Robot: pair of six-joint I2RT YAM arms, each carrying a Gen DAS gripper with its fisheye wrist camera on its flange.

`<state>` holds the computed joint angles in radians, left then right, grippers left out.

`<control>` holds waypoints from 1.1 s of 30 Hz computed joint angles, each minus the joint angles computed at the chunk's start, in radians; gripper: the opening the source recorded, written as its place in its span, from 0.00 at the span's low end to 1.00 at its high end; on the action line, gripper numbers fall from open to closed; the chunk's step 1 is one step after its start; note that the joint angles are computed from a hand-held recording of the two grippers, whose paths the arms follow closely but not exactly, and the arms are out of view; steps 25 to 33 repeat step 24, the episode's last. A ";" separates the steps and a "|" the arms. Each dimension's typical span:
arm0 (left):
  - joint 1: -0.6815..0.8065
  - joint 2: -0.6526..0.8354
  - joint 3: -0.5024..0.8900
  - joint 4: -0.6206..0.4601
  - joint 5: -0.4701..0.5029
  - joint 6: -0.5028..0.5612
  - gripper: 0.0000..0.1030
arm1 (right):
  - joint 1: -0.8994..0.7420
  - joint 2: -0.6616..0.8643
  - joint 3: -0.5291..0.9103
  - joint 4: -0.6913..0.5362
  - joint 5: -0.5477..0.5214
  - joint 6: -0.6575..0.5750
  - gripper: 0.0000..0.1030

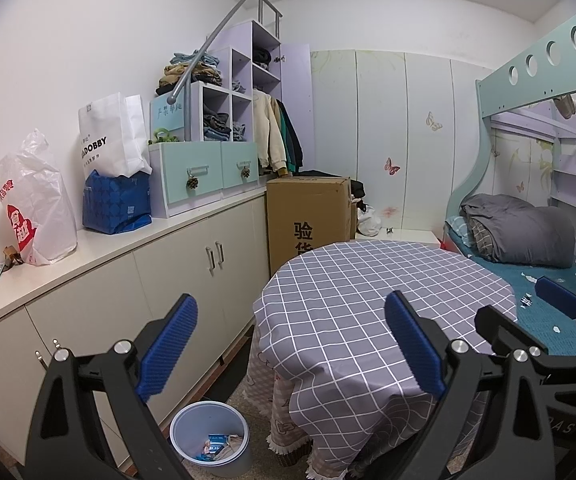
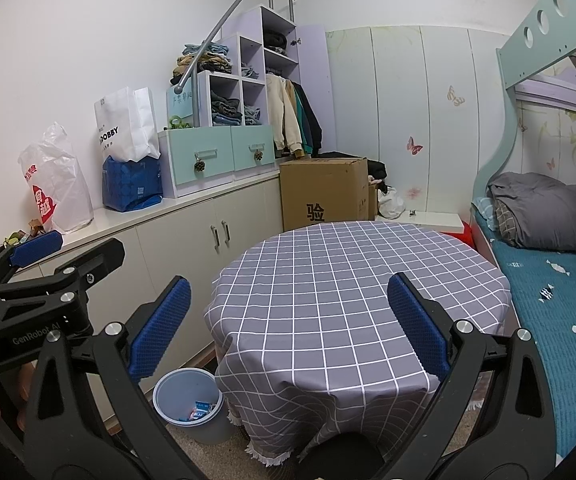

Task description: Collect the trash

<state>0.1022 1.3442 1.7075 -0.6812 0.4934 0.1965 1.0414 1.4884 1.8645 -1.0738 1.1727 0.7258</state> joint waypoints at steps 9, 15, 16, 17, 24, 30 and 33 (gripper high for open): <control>-0.001 0.004 -0.026 0.019 -0.007 0.013 0.90 | -0.003 -0.011 -0.051 0.039 -0.007 0.007 0.94; -0.054 0.067 0.007 0.018 -0.073 0.036 0.90 | -0.063 -0.038 -0.137 0.137 -0.069 -0.028 0.94; -0.067 0.077 0.006 0.019 -0.089 0.043 0.90 | -0.084 -0.043 -0.143 0.150 -0.090 -0.041 0.94; -0.081 0.090 0.017 0.015 -0.104 0.044 0.90 | -0.096 -0.051 -0.163 0.165 -0.103 -0.040 0.94; -0.183 0.217 0.104 -0.028 -0.211 0.057 0.90 | -0.241 -0.090 -0.259 0.233 -0.245 -0.077 0.94; -0.183 0.217 0.104 -0.028 -0.211 0.057 0.90 | -0.241 -0.090 -0.259 0.233 -0.245 -0.077 0.94; -0.183 0.217 0.104 -0.028 -0.211 0.057 0.90 | -0.241 -0.090 -0.259 0.233 -0.245 -0.077 0.94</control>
